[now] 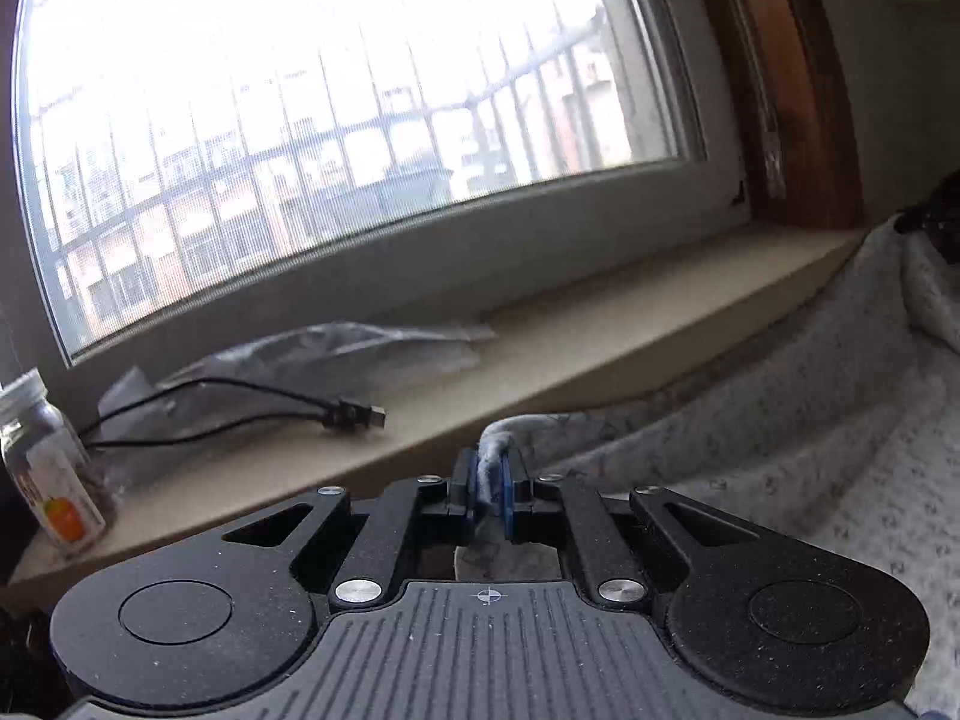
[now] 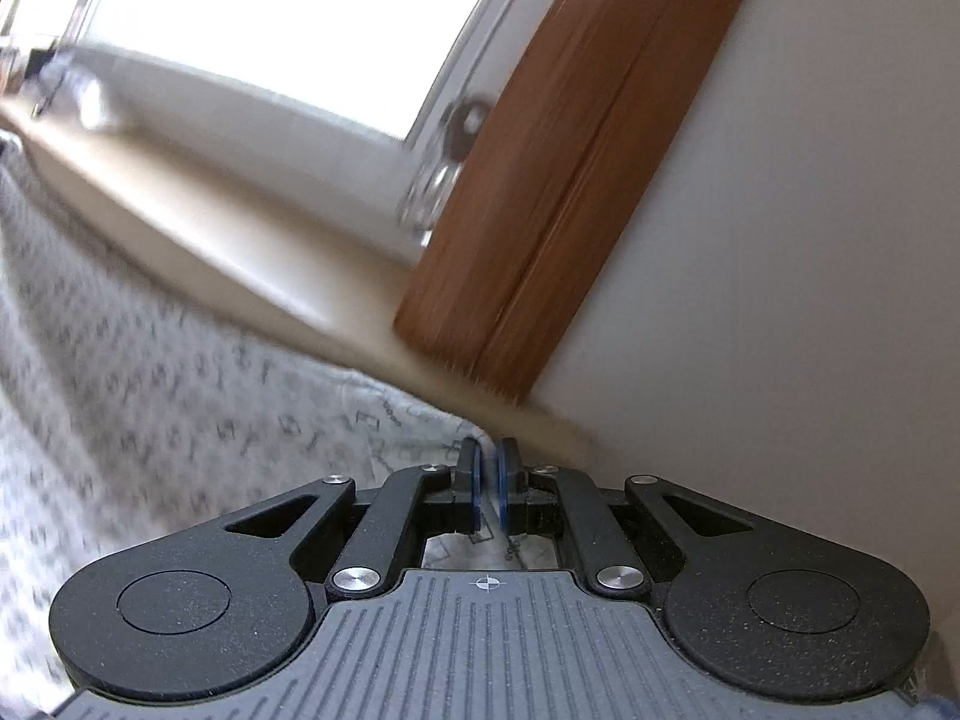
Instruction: Fold clothes
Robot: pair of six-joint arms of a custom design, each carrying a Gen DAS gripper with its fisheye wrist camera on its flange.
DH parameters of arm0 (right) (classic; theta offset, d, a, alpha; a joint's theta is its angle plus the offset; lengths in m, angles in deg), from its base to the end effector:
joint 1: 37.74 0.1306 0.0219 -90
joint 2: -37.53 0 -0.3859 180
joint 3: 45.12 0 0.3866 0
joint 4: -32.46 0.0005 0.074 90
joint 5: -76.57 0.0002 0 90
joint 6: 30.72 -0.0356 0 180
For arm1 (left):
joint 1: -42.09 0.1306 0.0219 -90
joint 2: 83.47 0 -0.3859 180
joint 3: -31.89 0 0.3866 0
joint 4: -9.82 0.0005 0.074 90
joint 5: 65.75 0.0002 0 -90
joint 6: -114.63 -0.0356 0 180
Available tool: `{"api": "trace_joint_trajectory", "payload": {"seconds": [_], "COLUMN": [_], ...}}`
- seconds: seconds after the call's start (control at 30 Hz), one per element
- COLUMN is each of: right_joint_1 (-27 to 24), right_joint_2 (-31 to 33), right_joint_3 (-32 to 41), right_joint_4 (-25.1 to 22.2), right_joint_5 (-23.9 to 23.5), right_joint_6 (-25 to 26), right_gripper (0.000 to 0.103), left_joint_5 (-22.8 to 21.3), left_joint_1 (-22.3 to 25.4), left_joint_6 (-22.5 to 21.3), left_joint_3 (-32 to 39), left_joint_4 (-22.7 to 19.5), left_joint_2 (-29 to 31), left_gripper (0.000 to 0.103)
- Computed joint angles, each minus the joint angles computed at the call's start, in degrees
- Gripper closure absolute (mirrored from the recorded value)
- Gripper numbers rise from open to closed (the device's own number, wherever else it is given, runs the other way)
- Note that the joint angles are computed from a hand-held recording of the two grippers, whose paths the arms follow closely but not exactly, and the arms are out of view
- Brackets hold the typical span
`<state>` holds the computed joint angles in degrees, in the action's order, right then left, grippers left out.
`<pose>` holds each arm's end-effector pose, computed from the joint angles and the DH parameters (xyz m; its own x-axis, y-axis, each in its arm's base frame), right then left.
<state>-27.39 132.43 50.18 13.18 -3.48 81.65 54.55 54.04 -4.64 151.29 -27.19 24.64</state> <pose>0.5369 0.0913 0.4823 -0.2882 -0.4337 -0.8537 -0.1361 0.9011 -0.4118 0.6057 0.1093 0.5274 -0.2403 0.3806 -0.8930 0.4395 0.8629 0.2495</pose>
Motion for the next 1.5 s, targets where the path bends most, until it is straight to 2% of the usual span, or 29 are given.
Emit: {"api": "trace_joint_trajectory", "payload": {"seconds": [0.17, 0.2, 0.33, 0.47, 0.63, 0.73, 0.8, 0.97, 1.07, 1.1, 1.13, 1.33, 1.5], "right_joint_1": [-0.7, -0.9, -1.3, -1.8, -2.0, -1.7, -1.5, -1.7, -2.3, -2.8, -3.2, -0.7, 4.8], "right_joint_2": [-3.4, -3.9, -5.8, -9.4, -14.1, -18.4, -23.2, -27.7, -29.6, -29.8, -29.9, -27.6, -20.7], "right_joint_3": [-3.9, -4.3, -6.0, -9.4, -14.1, -18.5, -22.5, -27.1, -28.4, -27.9, -27.6, -24.6, -19.8], "right_joint_4": [6.9, 7.1, 5.0, 3.8, 3.0, 2.4, 0.4, -6.9, -10.8, -12.1, -12.5, -10.5, -9.5], "right_joint_5": [1.3, 1.0, -0.3, -1.7, -3.0, -3.7, -4.2, -7.0, -9.6, -11.8, -13.7, -16.7, -16.3], "right_joint_6": [-3.0, -3.6, -2.5, -1.5, -1.6, -2.2, -2.5, -3.5, -6.0, -6.9, -7.3, -9.7, -10.8], "right_gripper": [0.097, 0.097, 0.097, 0.097, 0.097, 0.097, 0.097, 0.097, 0.089, 0.082, 0.076, 0.067, 0.067], "left_joint_5": [0.4, 0.3, 0.3, 2.2, 4.3, 5.7, 6.8, 8.2, 9.1, 9.9, 10.7, 12.5, 10.8], "left_joint_1": [-0.1, -0.2, -0.1, 0.8, 1.9, 2.8, 3.6, 5.5, 6.8, 7.4, 8.0, 9.0, 8.9], "left_joint_6": [2.6, 2.7, 1.9, 2.9, 1.8, 1.0, 0.0, -5.4, -6.7, -6.4, -6.1, -3.8, -3.2], "left_joint_3": [0.1, 0.0, -2.6, -6.0, -12.1, -16.4, -19.7, -26.4, -26.8, -26.9, -26.8, -23.5, -22.4], "left_joint_4": [2.3, 2.7, 4.2, 5.7, 7.9, 8.6, 8.5, 3.4, -0.9, -1.5, -2.2, -4.5, -6.9], "left_joint_2": [0.0, -0.1, -1.6, -3.8, -8.5, -12.0, -14.7, -19.6, -20.6, -21.0, -21.4, -20.6, -19.7], "left_gripper": [0.094, 0.094, 0.094, 0.094, 0.094, 0.094, 0.094, 0.09, 0.087, 0.087, 0.087, 0.087, 0.081]}}
